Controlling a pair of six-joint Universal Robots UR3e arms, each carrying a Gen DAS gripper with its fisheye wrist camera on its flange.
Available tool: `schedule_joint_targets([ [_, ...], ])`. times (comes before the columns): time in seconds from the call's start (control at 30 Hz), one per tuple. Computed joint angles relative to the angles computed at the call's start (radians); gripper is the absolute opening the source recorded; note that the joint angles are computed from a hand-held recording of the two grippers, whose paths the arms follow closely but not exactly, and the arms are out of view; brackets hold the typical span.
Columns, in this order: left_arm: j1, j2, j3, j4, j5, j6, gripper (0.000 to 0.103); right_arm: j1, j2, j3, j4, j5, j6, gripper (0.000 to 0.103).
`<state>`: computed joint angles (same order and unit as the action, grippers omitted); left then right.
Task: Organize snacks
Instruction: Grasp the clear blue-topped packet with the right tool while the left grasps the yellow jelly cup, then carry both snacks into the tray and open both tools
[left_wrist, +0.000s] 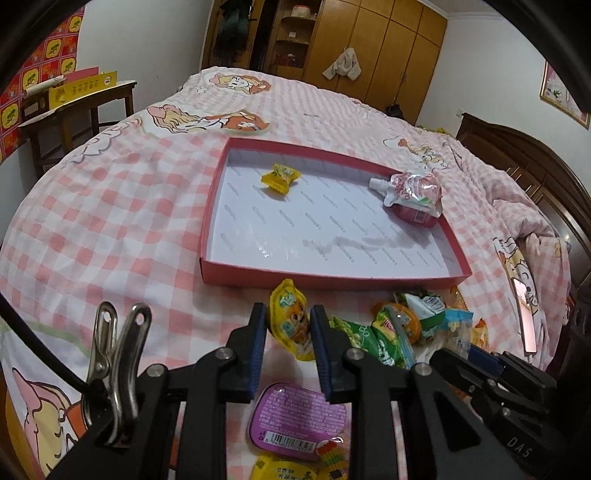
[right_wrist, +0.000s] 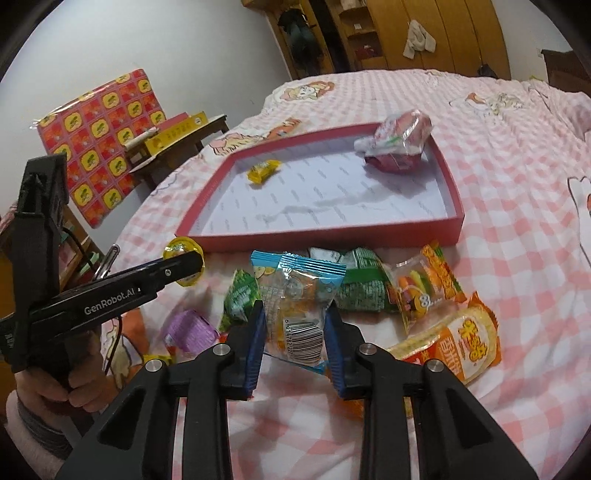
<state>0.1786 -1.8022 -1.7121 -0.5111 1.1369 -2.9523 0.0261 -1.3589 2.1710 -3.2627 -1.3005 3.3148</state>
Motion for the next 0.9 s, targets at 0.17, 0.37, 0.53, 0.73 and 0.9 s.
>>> schedule_joint_targets([
  [0.17, 0.005, 0.006, 0.013, -0.009, -0.005, 0.000, 0.025, 0.002, -0.015, -0.014, 0.024, 0.000, -0.015, 0.031],
  [0.37, -0.002, -0.002, 0.043, -0.013, 0.004, 0.000, 0.025, -0.032, -0.050, -0.013, 0.028, 0.015, -0.024, 0.031],
  [0.53, -0.015, -0.025, 0.091, -0.023, 0.015, -0.003, 0.025, -0.060, -0.059, -0.034, 0.043, 0.014, -0.027, 0.031],
  [0.73, -0.032, -0.067, 0.155, -0.032, 0.032, 0.000, 0.025, -0.093, -0.056, -0.065, 0.064, 0.013, -0.033, 0.031],
  [0.9, -0.048, -0.122, 0.230, -0.024, 0.055, -0.009, 0.025, -0.102, -0.033, -0.116, 0.089, -0.006, -0.044, 0.031],
])
